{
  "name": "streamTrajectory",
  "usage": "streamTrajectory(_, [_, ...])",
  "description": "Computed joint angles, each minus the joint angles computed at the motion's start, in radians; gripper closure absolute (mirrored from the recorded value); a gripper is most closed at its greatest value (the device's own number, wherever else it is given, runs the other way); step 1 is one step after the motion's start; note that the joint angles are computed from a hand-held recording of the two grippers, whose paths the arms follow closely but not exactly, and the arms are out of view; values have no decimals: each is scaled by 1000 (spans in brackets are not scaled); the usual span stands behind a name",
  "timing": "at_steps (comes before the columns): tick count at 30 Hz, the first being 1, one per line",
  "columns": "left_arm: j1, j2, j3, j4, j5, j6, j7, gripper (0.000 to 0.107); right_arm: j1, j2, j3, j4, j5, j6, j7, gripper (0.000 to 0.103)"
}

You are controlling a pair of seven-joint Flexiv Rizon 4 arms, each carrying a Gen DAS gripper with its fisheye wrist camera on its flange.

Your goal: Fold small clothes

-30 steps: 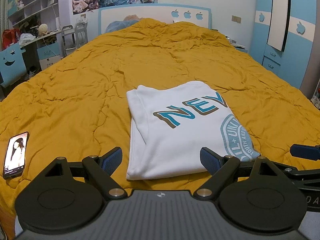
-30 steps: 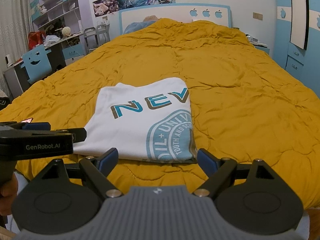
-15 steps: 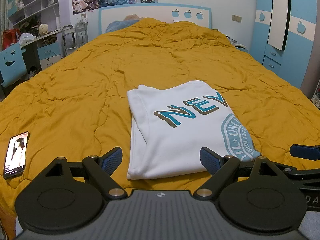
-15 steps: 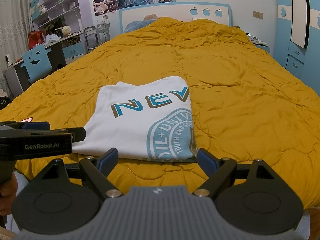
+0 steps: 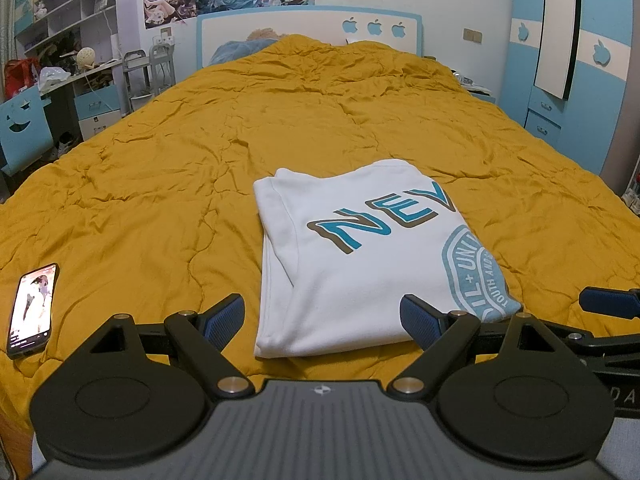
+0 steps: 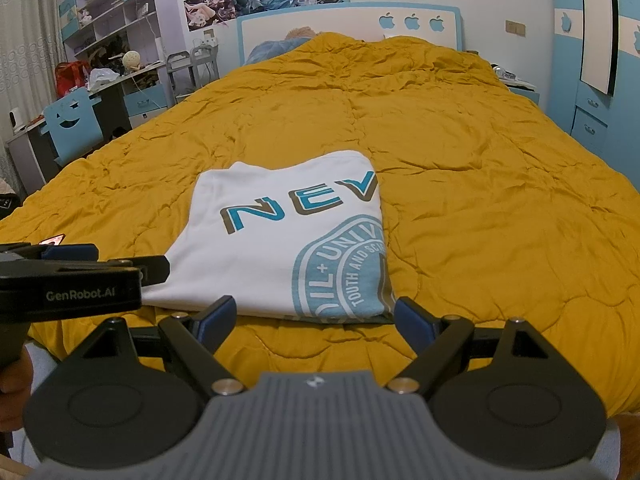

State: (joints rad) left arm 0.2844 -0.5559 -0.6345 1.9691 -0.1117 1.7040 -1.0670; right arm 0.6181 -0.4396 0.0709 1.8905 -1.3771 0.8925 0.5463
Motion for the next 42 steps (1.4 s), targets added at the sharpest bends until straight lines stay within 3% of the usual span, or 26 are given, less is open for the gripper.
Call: streamTrajectory(42, [26,-6,-2,-4,11,-4,41,5,0,-4,-2,-1,9,2,-2,21])
